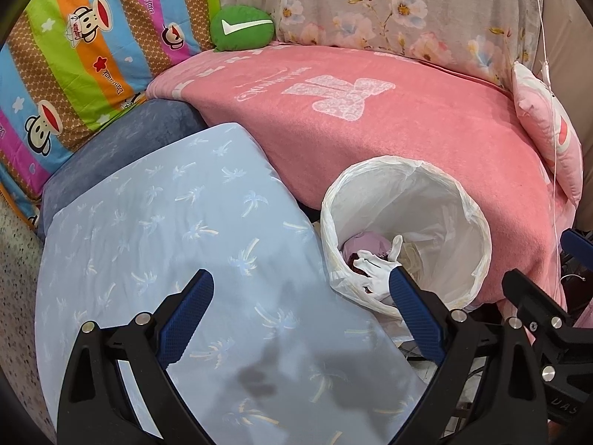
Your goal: Collect trash
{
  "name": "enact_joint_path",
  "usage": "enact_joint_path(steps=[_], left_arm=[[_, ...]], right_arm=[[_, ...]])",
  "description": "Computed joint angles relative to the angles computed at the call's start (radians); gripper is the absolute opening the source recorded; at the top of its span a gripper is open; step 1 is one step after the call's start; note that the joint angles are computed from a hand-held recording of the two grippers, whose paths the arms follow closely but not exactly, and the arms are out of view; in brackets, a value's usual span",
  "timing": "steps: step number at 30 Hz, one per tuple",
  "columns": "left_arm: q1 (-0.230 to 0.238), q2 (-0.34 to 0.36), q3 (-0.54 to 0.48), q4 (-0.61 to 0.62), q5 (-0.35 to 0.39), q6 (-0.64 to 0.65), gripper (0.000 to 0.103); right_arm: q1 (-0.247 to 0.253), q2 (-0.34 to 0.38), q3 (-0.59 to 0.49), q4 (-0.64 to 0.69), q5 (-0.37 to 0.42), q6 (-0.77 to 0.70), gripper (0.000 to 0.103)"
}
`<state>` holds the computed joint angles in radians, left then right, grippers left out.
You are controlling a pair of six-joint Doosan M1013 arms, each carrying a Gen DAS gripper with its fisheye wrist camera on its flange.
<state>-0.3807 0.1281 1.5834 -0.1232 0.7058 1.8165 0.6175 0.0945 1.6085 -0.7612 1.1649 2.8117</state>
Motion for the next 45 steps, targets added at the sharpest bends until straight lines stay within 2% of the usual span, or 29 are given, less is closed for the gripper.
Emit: enact_joint_path(steps=[45], left_arm=[[-0.009,-0.001,0.005,0.026,-0.001,-0.031,0.091]], right_arm=[[-0.003,-0.001,0.001,0.005,-0.002,-0.005,0.087]])
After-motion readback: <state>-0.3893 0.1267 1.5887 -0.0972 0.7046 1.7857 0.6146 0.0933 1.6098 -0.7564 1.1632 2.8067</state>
